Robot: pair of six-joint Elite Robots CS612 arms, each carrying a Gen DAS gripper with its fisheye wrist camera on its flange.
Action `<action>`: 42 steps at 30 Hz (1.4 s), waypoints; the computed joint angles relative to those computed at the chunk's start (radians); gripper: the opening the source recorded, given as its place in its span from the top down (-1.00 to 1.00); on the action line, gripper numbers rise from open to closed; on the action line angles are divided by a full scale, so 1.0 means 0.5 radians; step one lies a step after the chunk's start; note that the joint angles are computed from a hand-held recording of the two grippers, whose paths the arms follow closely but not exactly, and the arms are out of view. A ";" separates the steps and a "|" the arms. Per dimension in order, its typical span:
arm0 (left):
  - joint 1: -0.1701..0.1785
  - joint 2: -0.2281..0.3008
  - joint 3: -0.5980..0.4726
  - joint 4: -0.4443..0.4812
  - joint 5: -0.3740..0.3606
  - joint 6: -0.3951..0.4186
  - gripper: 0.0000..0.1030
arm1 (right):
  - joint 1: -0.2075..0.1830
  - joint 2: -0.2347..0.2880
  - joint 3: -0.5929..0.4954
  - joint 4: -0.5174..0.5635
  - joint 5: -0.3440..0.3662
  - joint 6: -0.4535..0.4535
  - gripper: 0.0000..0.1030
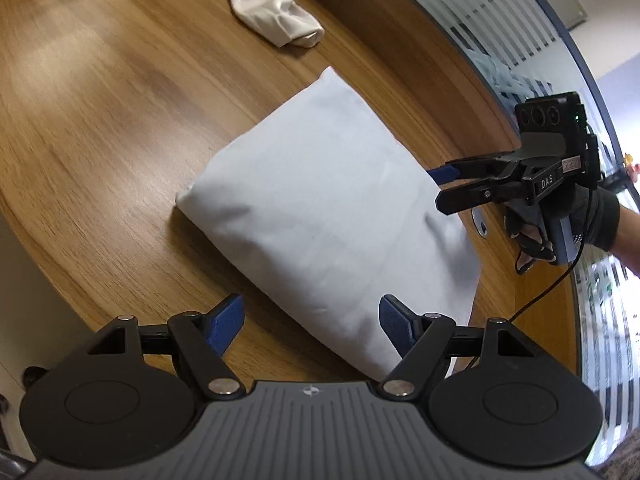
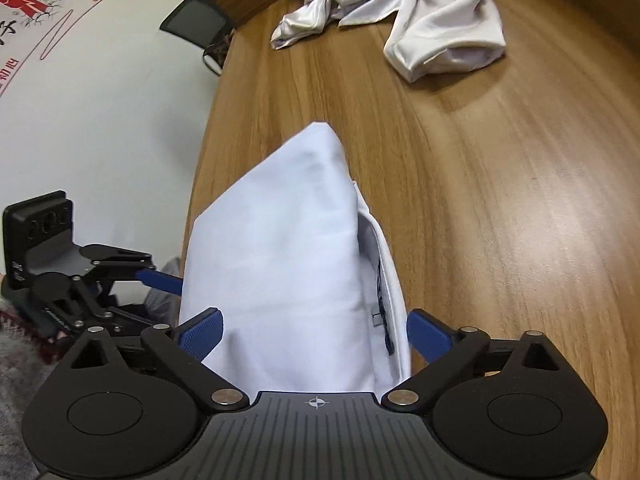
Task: Fold clothes
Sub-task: 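Lift the folded shirt with both grippers and carry it toward the window sill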
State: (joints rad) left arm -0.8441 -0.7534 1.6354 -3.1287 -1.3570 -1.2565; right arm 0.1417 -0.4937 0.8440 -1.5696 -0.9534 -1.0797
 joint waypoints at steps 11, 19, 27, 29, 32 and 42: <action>0.019 0.079 -0.113 0.017 -0.051 0.103 -0.62 | -0.007 0.013 0.029 0.071 0.026 -0.051 -0.91; 0.035 0.076 -0.145 0.088 0.011 0.133 -0.63 | -0.012 -0.101 0.257 -0.197 0.093 0.122 -0.58; 0.102 0.055 -0.147 0.109 -0.008 0.231 -0.62 | -0.037 -0.248 0.608 -0.729 0.247 0.561 -0.38; 0.123 0.052 -0.147 0.102 -0.053 0.301 -0.63 | -0.038 -0.280 0.688 -0.873 0.263 0.672 -0.37; 0.154 0.045 -0.148 0.099 -0.128 0.425 -0.62 | -0.036 -0.325 0.805 -1.096 0.274 0.848 -0.36; 0.286 0.055 -0.248 0.144 -0.429 1.037 -0.63 | -0.005 -0.475 1.254 -2.150 0.180 1.797 -0.36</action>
